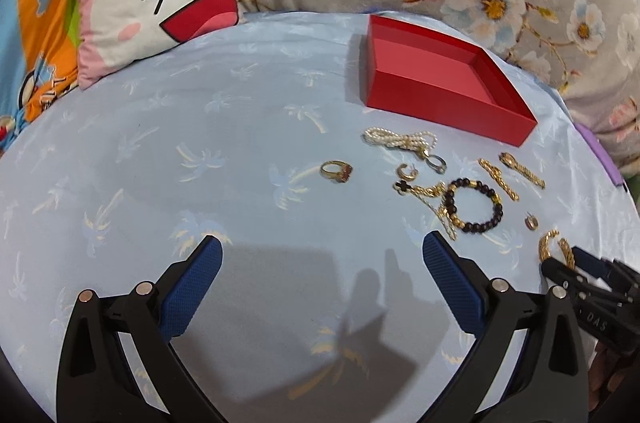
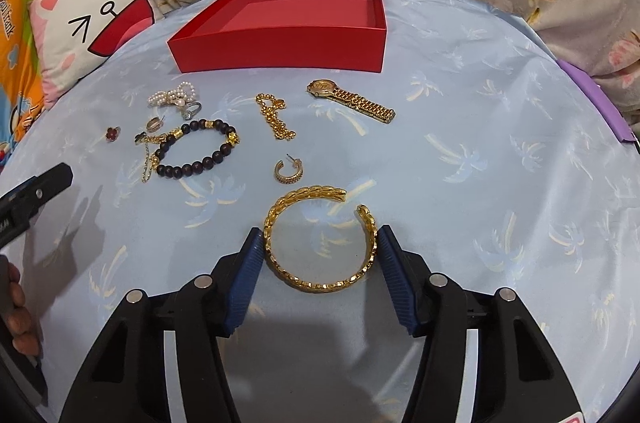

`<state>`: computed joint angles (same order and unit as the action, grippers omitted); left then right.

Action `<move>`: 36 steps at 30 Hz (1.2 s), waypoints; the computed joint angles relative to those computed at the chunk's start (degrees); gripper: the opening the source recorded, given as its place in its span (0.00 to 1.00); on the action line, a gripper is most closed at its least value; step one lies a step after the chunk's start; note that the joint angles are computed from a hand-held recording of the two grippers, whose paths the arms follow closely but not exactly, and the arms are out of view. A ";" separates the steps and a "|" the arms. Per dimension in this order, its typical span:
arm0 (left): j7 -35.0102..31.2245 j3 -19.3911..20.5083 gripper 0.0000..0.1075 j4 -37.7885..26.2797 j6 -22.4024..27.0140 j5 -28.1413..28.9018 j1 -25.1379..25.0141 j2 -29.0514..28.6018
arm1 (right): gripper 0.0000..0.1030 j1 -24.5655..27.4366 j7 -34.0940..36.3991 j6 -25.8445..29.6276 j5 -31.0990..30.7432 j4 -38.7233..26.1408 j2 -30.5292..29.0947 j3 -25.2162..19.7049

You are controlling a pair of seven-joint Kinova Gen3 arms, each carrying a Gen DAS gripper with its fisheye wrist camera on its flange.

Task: Organize jewelry
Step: 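Grasp the gold cuff bracelet with the right tool while the left tool grasps the red-stone ring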

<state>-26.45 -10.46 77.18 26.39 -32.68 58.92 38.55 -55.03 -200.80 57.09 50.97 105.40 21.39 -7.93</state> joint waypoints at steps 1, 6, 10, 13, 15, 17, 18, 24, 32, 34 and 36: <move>-0.79 0.49 0.91 -0.63 0.67 0.06 -0.45 0.25 | 0.54 0.03 -0.15 -0.23 0.12 0.18 -0.10 0.02; -9.64 4.19 0.91 -8.74 7.46 -0.23 -2.94 3.63 | 0.55 0.26 -0.80 -1.11 0.65 0.88 -0.50 -0.04; -16.87 7.57 0.83 -15.15 9.65 3.10 -6.62 6.85 | 0.55 0.34 -1.14 -1.38 0.88 1.13 -0.60 -0.11; -22.94 11.11 0.68 -18.90 11.39 8.33 -10.17 8.81 | 0.55 0.41 -1.30 -1.53 0.96 1.17 -0.62 -0.14; -25.21 11.80 0.65 -19.47 11.16 11.04 -11.28 9.15 | 0.55 0.47 -1.02 -1.38 0.85 0.90 -0.45 -0.16; -26.19 11.27 0.63 -18.53 9.55 12.72 -11.39 8.78 | 0.56 0.50 -0.81 -1.31 0.76 0.89 -0.46 -0.14; -26.42 10.73 0.61 -18.51 9.42 13.23 -11.15 8.79 | 0.56 0.52 -0.76 -1.32 0.76 0.86 -0.43 -0.11; -28.46 10.15 0.37 -18.80 8.18 15.94 -11.37 8.99 | 0.56 0.46 -0.79 -1.34 0.76 0.88 -0.44 -0.07; -30.28 9.86 0.21 -19.10 7.97 17.57 -11.27 9.11 | 0.56 0.46 -0.86 -1.42 0.79 0.92 -0.47 -0.07; -30.16 9.64 0.21 -19.02 7.88 17.76 -11.15 9.07 | 0.56 0.46 -0.87 -1.42 0.80 0.89 -0.44 -0.07; -29.86 9.41 0.21 -18.74 7.68 17.88 -11.00 8.92 | 0.56 0.44 -0.89 -1.39 0.81 0.91 -0.43 -0.07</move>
